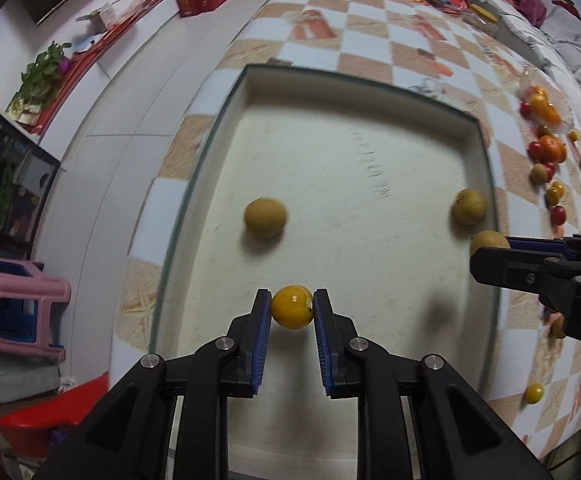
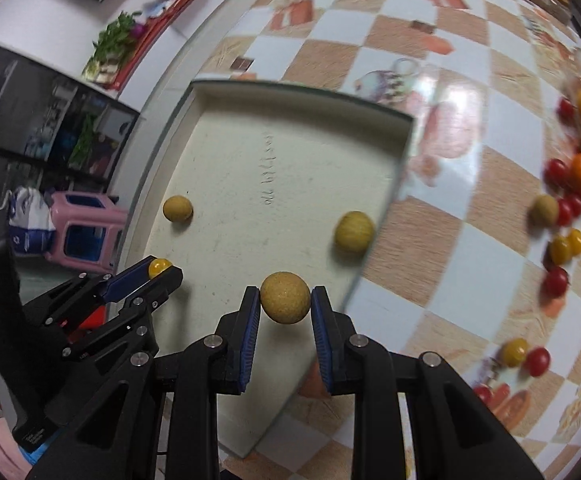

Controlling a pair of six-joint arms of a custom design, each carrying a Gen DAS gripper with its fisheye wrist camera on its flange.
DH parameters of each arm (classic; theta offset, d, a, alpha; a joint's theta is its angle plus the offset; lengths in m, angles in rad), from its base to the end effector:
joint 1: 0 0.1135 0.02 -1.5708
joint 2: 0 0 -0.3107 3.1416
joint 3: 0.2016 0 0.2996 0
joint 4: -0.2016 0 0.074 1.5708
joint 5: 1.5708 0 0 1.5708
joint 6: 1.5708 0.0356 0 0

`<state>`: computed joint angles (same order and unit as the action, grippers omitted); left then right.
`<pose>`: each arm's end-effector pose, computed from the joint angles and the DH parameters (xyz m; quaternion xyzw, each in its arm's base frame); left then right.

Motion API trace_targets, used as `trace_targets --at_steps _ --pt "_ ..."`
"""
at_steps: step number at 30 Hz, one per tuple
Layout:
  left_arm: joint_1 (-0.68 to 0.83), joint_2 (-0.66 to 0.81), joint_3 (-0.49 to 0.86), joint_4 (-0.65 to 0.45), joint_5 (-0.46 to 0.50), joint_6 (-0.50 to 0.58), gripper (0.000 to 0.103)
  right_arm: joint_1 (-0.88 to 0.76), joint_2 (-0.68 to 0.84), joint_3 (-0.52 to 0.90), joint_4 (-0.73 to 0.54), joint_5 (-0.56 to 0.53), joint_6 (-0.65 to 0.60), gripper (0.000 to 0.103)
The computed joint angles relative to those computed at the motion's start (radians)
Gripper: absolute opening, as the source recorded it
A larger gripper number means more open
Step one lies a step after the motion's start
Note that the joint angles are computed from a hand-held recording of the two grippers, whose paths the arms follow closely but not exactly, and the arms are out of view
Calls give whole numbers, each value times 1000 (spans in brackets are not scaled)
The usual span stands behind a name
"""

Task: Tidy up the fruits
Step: 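Carry both held fruits over the white tray and open both tools, then grasp a yellow tomato with the left tool while the right tool grasps a yellow cherry tomato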

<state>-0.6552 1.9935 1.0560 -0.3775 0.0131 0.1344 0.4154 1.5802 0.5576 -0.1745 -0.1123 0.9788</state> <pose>0.3147 -0.2424 0.0897 0.3823 0.9152 -0.0391 0.1216 0.2427 0.1114 0.1031 0.2627 0.9453 0.1613 0.1068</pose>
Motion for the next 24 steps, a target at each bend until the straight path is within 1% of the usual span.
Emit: trace_targets --at_steps 4,8,9,10,11,12,13,14,15,17,19,21,24 --pt "20 15 -16 20 -14 15 23 4 122 75 -15 -11 -38 28" --pt "27 27 -19 19 -5 23 23 15 197 135 -59 -13 -69 29" --pt "29 34 -17 14 -1 25 23 17 211 144 -64 -17 -72 32" --pt "31 43 -11 9 6 26 27 20 222 150 -65 -24 -72 34" --pt "34 45 -12 7 6 24 47 24 223 152 -58 -24 -70 44" --pt "35 40 -23 20 -4 18 63 25 229 160 -63 -24 -73 54" --pt "38 29 -39 43 -9 14 82 26 232 165 -56 -28 -77 59" --pt "41 15 -59 73 -11 13 83 30 237 176 -55 -26 -78 68" --pt "46 11 -62 72 -9 20 83 37 240 185 -54 -20 -74 76" --pt "54 14 -59 59 -18 29 83 43 228 190 -43 1 -62 83" --pt "63 13 -54 46 -15 36 83 46 186 172 -34 24 -39 84" --pt "63 2 -53 36 -16 43 83 44 116 136 -29 54 -16 88" --pt "47 -25 -58 29 -15 60 83 48 6 67 -43 101 28 91"
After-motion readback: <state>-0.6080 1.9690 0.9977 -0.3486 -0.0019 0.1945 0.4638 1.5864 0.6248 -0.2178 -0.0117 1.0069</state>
